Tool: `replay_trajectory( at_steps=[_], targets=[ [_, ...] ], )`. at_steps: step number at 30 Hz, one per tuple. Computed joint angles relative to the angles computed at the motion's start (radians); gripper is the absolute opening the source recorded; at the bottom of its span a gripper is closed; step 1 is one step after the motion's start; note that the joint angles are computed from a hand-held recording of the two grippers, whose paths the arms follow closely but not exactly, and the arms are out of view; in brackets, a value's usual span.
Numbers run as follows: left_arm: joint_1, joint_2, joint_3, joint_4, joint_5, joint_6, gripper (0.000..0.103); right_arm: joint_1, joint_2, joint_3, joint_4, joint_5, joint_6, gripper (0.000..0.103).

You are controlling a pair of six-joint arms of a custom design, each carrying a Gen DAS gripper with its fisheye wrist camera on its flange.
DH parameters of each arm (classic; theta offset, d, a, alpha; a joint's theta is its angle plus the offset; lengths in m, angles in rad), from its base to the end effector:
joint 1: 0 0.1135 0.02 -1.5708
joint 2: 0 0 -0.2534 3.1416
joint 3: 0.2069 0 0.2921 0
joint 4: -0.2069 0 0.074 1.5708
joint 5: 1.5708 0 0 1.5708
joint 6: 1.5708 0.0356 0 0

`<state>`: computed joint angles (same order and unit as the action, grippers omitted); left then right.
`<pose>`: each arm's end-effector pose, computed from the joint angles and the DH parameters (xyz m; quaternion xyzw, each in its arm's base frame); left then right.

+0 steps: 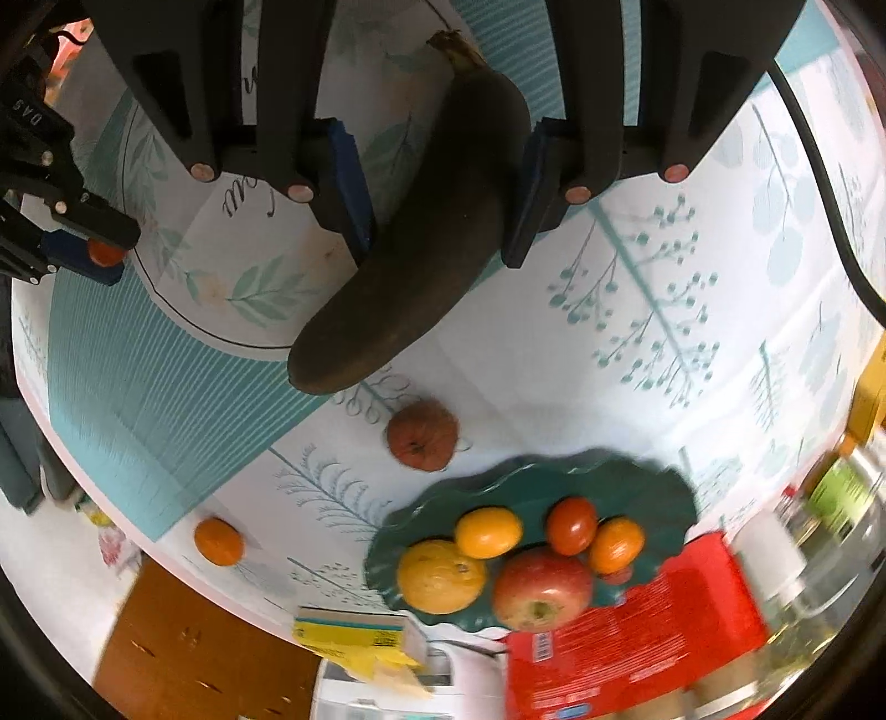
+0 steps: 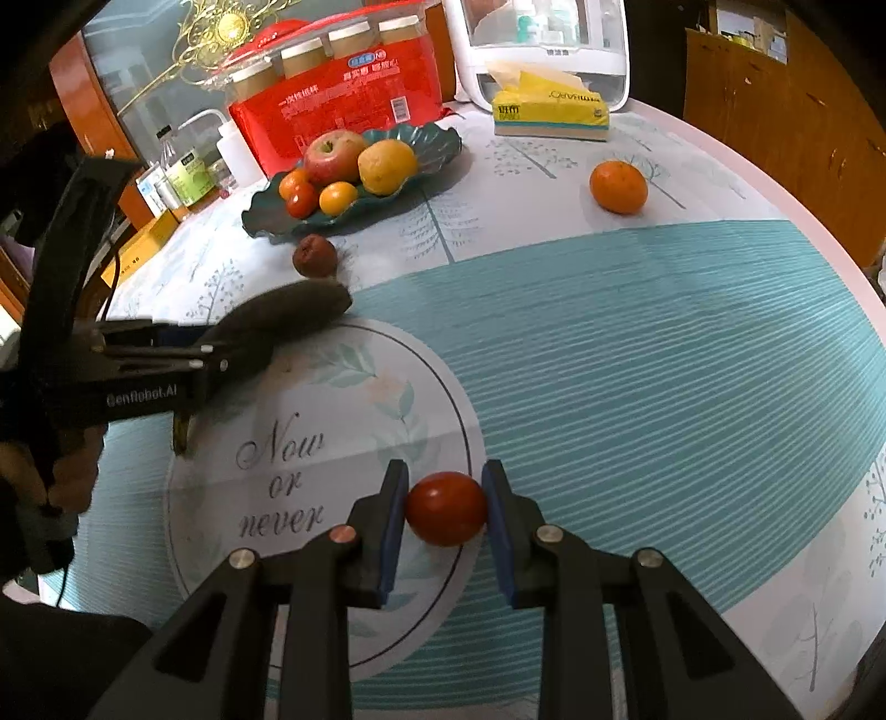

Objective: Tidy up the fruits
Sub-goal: 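Lay the banana on the plate with the left tool while the right tool places the tomato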

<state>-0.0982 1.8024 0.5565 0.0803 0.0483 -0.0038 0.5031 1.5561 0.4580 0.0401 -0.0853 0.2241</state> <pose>0.2680 -0.0281 0.0077 0.0511 0.9779 -0.0339 0.1997 0.2207 0.1249 0.0443 -0.1451 0.9555 0.1287 0.2221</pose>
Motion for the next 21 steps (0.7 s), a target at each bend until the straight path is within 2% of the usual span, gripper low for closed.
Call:
replay_trajectory(
  at_steps=[11, 15, 21],
  targets=[
    [0.093, -0.169, -0.126, 0.017, -0.027, -0.123, 0.044, -0.021, -0.015, 0.065, -0.045, -0.029, -0.097, 0.027],
    [0.124, -0.26, -0.14, -0.027, -0.047, -0.149, 0.044, -0.036, 0.005, 0.112, -0.056, -0.04, -0.143, 0.027],
    [0.149, -0.312, -0.1, -0.065, -0.084, -0.186, 0.044, -0.068, 0.068, 0.223, -0.057, -0.078, -0.214, 0.027]
  ],
)
